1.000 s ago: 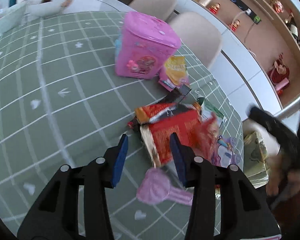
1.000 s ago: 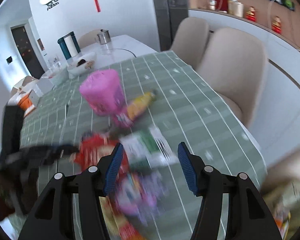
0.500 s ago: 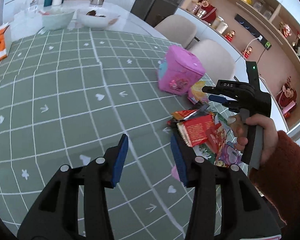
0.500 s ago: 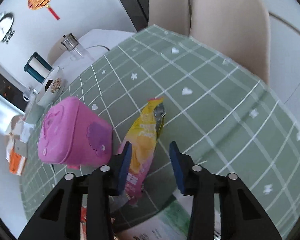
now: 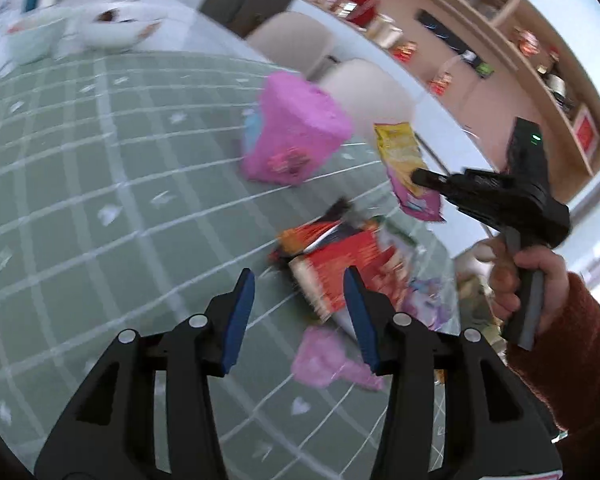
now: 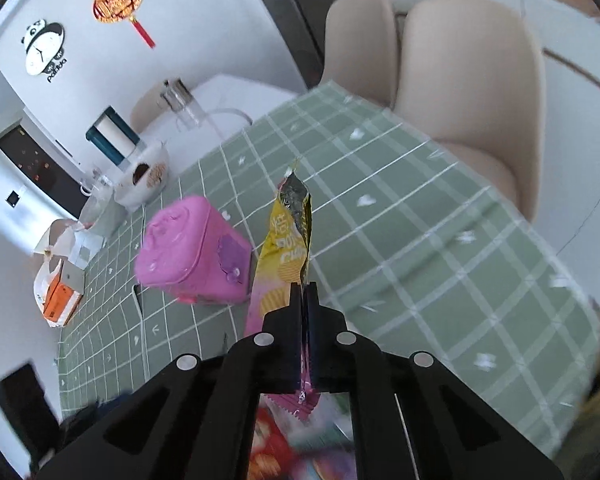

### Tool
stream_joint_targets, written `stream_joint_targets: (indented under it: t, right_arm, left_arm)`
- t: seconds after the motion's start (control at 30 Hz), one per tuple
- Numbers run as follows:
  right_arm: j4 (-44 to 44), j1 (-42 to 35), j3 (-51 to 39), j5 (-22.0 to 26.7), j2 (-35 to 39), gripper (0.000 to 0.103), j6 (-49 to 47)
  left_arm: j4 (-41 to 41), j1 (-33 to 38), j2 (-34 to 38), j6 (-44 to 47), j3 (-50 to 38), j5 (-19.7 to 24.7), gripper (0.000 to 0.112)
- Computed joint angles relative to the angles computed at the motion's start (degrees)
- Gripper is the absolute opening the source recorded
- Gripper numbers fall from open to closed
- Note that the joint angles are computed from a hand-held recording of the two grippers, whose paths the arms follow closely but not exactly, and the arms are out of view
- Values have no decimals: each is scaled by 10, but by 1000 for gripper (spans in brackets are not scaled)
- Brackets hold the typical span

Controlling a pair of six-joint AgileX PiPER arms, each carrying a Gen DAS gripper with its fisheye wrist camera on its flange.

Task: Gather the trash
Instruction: 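Grasp the yellow potato-chips bag with the right gripper, then grasp the red snack wrapper with the left gripper, then carry the red wrapper and yellow chips bag to the bin with both grippers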

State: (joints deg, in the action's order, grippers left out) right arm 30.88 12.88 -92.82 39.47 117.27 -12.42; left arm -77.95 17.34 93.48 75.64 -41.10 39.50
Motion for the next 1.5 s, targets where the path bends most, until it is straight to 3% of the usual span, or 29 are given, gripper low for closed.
stream_joint_targets:
  t: [0.17, 0.3, 0.43, 0.53, 0.63, 0.77, 0.97, 1.03, 1.27, 1.5]
  right_arm:
    - [-15, -38, 141, -24, -128, 5, -58]
    - [22, -88, 252, -22, -203, 5, -118]
    - [25, -109, 326, -27, -252, 5, -147]
    - [30, -115, 360, -27, -280, 5, -161]
    - [33, -115, 372, -25, -296, 5, -171]
    - [33, -109, 373, -16, -322, 5, -175]
    - [49, -121, 338, 23, -365, 5, -199]
    - [58, -132, 327, 38, -380, 5, -211]
    - [118, -247, 303, 114, -441, 5, -305]
    - [164, -438, 304, 200, -458, 5, -407]
  left_arm:
    - [80, -55, 78, -36, -117, -2, 47]
    - [193, -106, 134, -133, -191, -48, 47]
    - [277, -136, 151, -202, -211, -62, 47]
    - [306, -146, 144, -247, -201, -52, 35]
    - [347, -168, 100, -309, -163, -101, 28]
    - [398, -175, 8, -414, -125, -124, 26]
    - [579, -204, -120, -612, -137, -121, 26]
    - [605, -218, -147, -655, -159, -100, 26]
    - [658, -303, -160, -778, -244, -59, 26]
    - [688, -437, -84, -863, -319, -66, 27]
